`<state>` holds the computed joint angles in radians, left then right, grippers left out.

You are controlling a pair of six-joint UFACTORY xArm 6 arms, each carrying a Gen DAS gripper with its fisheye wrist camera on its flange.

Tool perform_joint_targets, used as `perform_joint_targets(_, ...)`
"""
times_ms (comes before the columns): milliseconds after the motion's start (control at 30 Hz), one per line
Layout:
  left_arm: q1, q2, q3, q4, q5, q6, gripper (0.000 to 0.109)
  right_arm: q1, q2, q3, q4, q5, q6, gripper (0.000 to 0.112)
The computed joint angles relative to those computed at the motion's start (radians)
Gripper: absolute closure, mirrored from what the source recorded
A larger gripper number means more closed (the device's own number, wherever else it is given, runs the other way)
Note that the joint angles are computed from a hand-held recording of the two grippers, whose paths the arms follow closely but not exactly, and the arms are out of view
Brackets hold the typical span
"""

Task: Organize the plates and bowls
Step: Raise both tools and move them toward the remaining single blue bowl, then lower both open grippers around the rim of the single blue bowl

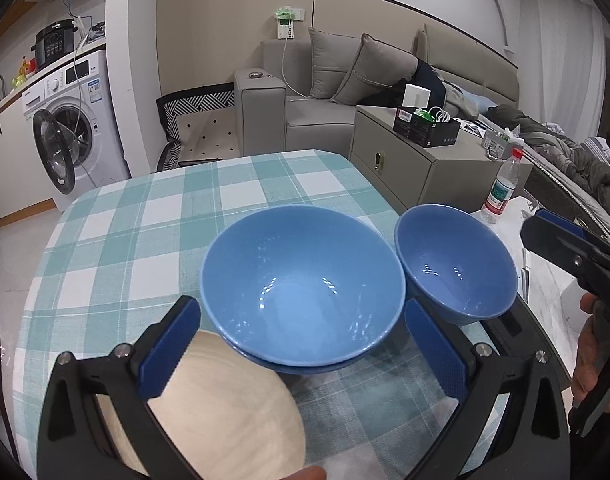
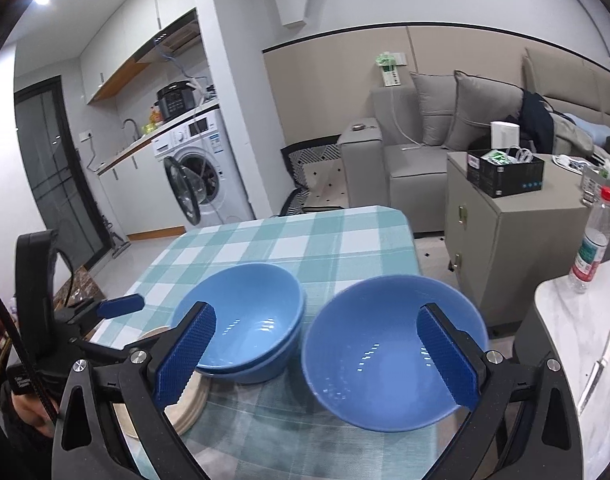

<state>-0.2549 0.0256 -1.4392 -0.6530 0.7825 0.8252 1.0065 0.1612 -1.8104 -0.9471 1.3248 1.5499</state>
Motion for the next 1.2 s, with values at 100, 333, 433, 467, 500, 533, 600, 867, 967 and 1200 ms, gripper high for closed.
perform_joint_targets(100,-0.019,-0.015,0.022,0.022,-0.02,-0.025,0.006,-0.004,-0.031,0.04,0.007,0.01,0.028,0.01)
perform_joint_targets(333,-0.064,-0.036,0.056,0.031,-0.04,-0.032,0.006,0.001,-0.079,0.101,-0.007,0.071,0.05,0.01)
perform_joint_targets(433,-0.081,-0.038,0.063,0.033,-0.037,-0.027,0.006,-0.011,-0.102,0.137,0.006,0.076,0.069,0.01)
perform_joint_targets(467,-0.089,-0.039,0.067,0.038,-0.041,-0.027,0.006,-0.014,-0.108,0.147,0.012,0.085,0.076,0.01)
perform_joint_targets(500,-0.096,-0.041,0.073,0.043,-0.048,-0.026,0.006,-0.016,-0.112,0.153,0.018,0.092,0.08,0.01)
perform_joint_targets(533,-0.103,-0.043,0.077,0.05,-0.055,-0.028,0.006,-0.02,-0.116,0.162,0.023,0.099,0.088,0.01)
perform_joint_targets(600,-0.113,-0.046,0.084,0.059,-0.055,-0.027,0.006,-0.025,-0.129,0.182,0.025,0.107,0.102,0.01)
perform_joint_targets(867,-0.133,-0.044,0.081,0.011,0.004,0.023,0.01,-0.032,-0.204,0.293,0.032,0.091,0.13,0.01)
perform_joint_targets(967,-0.142,-0.055,0.087,0.003,0.009,0.039,0.013,-0.032,-0.264,0.367,0.032,0.075,0.165,0.01)
perform_joint_targets(1200,-0.151,-0.057,0.081,-0.016,0.037,0.04,0.035,-0.014,-0.365,0.484,-0.003,0.092,0.277,0.01)
